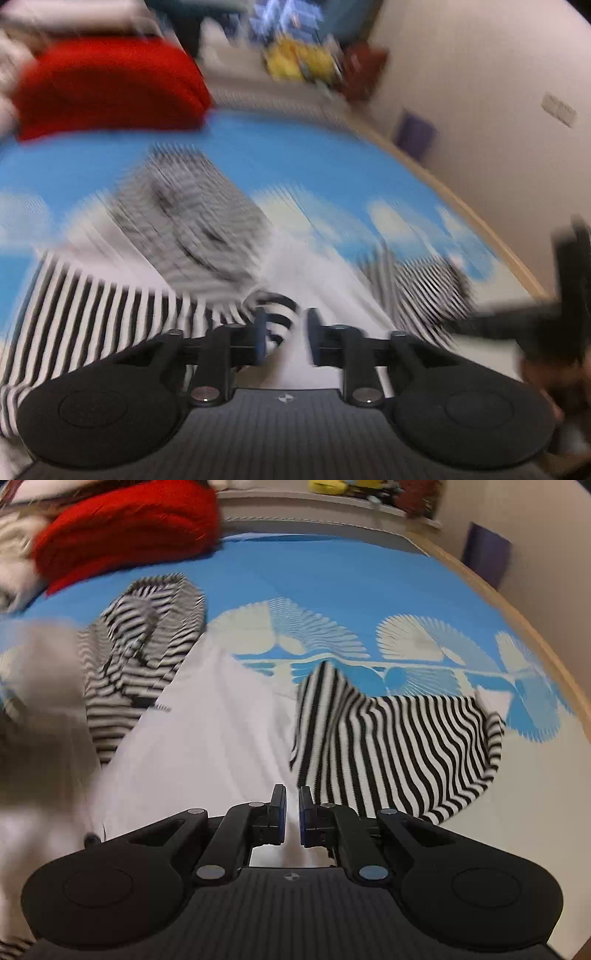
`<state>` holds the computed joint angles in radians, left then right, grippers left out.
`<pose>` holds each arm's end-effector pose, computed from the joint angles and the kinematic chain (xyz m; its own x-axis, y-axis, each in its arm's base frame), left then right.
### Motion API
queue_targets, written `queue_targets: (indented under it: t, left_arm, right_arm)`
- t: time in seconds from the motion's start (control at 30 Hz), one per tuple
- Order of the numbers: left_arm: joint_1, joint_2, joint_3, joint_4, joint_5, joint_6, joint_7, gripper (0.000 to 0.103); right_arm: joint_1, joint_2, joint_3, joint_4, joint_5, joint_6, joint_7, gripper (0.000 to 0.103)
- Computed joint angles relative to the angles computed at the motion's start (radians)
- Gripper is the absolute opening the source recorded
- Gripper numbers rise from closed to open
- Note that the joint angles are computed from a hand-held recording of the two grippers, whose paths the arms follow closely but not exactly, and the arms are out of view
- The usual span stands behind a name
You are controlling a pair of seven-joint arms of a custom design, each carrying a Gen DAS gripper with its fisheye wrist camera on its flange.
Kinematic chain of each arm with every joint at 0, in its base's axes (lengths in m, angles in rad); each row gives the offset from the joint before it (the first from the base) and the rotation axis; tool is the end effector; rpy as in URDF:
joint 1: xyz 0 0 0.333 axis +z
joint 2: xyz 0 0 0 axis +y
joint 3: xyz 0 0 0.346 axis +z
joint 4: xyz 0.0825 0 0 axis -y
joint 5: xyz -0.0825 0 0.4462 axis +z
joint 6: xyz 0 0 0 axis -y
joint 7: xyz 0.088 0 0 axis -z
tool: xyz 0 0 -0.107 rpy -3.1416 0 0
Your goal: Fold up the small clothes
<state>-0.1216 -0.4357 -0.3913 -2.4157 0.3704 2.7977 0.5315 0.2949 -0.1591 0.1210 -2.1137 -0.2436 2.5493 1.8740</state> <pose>0.4325 -0.2836 0.5472 0.0711 -0.9611 0.2670 -0.6641 -0.2453 -0.7062 0.5501 0.2501 0.5566 0.2516 -0.9652 0.0720 -0.7762 -0.2456 -0.5807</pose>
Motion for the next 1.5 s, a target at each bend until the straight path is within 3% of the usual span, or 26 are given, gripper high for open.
queue_targets:
  t: [0.13, 0.27, 0.37, 0.5, 0.6, 0.67, 0.77, 0.8, 0.83, 0.87, 1.0, 1.07, 1.13, 1.17, 1.23, 1.3, 1.37, 1.43, 1.5]
  left_arm:
    - [0.066, -0.07, -0.057, 0.004, 0.052, -0.102, -0.13, 0.03]
    - [0.139, -0.134, -0.063, -0.008, 0.128, -0.278, -0.226, 0.03]
    - [0.134, -0.11, -0.025, 0.011, 0.12, -0.499, -0.22, 0.03]
    - [0.13, -0.131, 0.038, -0.025, 0.113, -0.572, -0.311, 0.03]
    - [0.123, -0.136, 0.074, -0.032, 0.118, -0.555, -0.321, 0.03]
    - [0.121, -0.127, 0.086, -0.027, 0.128, -0.539, -0.303, 0.03]
    - [0.122, -0.143, 0.1, -0.039, 0.129, -0.538, -0.28, 0.033]
    - [0.124, -0.144, 0.105, -0.04, 0.123, -0.543, -0.273, 0.033]
    - [0.124, -0.145, 0.108, -0.042, 0.117, -0.546, -0.27, 0.033]
    - [0.124, -0.145, 0.111, -0.043, 0.111, -0.547, -0.266, 0.033]
    - [0.128, -0.152, 0.112, -0.05, 0.106, -0.542, -0.246, 0.033]
    - [0.125, -0.148, 0.111, -0.05, 0.104, -0.532, -0.233, 0.033]
    - [0.117, -0.137, 0.112, -0.045, 0.094, -0.527, -0.21, 0.033]
    - [0.11, -0.128, 0.117, -0.043, 0.081, -0.521, -0.196, 0.033]
    - [0.092, -0.106, 0.132, -0.041, 0.043, -0.501, -0.165, 0.033]
    - [0.077, -0.079, 0.135, -0.029, 0.015, -0.503, -0.126, 0.033]
    - [0.063, -0.059, 0.137, -0.02, -0.001, -0.5, -0.082, 0.033]
    - [0.049, -0.052, 0.143, -0.022, -0.02, -0.481, -0.045, 0.033]
    - [0.035, -0.049, 0.153, -0.03, -0.046, -0.468, 0.001, 0.033]
  right_arm:
    - [0.007, 0.001, -0.027, 0.0, 0.135, 0.012, -0.002, 0.006]
    - [0.022, 0.01, -0.043, 0.0, 0.298, 0.003, -0.03, 0.006]
    - [0.037, 0.03, -0.043, 0.0, 0.385, 0.014, -0.078, 0.006]
    - [0.047, 0.091, -0.032, 0.033, 0.444, 0.004, -0.09, 0.006]
    - [0.05, 0.144, -0.019, 0.069, 0.401, -0.019, -0.048, 0.008]
    - [0.055, 0.176, -0.013, 0.089, 0.377, -0.03, -0.037, 0.016]
    - [0.068, 0.199, -0.008, 0.099, 0.274, -0.012, -0.033, 0.021]
    - [0.071, 0.204, -0.005, 0.103, 0.262, -0.003, -0.058, 0.02]
    - [0.075, 0.202, -0.003, 0.1, 0.239, 0.015, -0.081, 0.01]
    - [0.079, 0.197, -0.002, 0.092, 0.216, 0.041, -0.101, 0.005]
    - [0.081, 0.137, -0.004, 0.038, 0.187, 0.196, -0.137, 0.004]
    - [0.065, 0.097, -0.009, 0.01, 0.108, 0.276, -0.042, 0.004]
    - [-0.013, 0.076, 0.038, 0.0, -0.102, 0.28, 0.144, 0.004]
    - [-0.013, 0.083, 0.032, 0.008, -0.102, 0.238, 0.144, 0.004]
    - [0.031, 0.13, -0.013, 0.056, 0.067, 0.069, 0.008, 0.006]
    - [0.029, 0.16, -0.021, 0.083, 0.098, -0.023, 0.04, 0.009]
    - [0.029, 0.152, -0.025, 0.077, 0.039, 0.007, 0.105, 0.013]
    - [0.029, 0.129, -0.024, 0.049, -0.011, 0.12, 0.134, 0.015]
    - [0.041, 0.119, -0.028, 0.022, 0.135, 0.22, -0.017, 0.021]
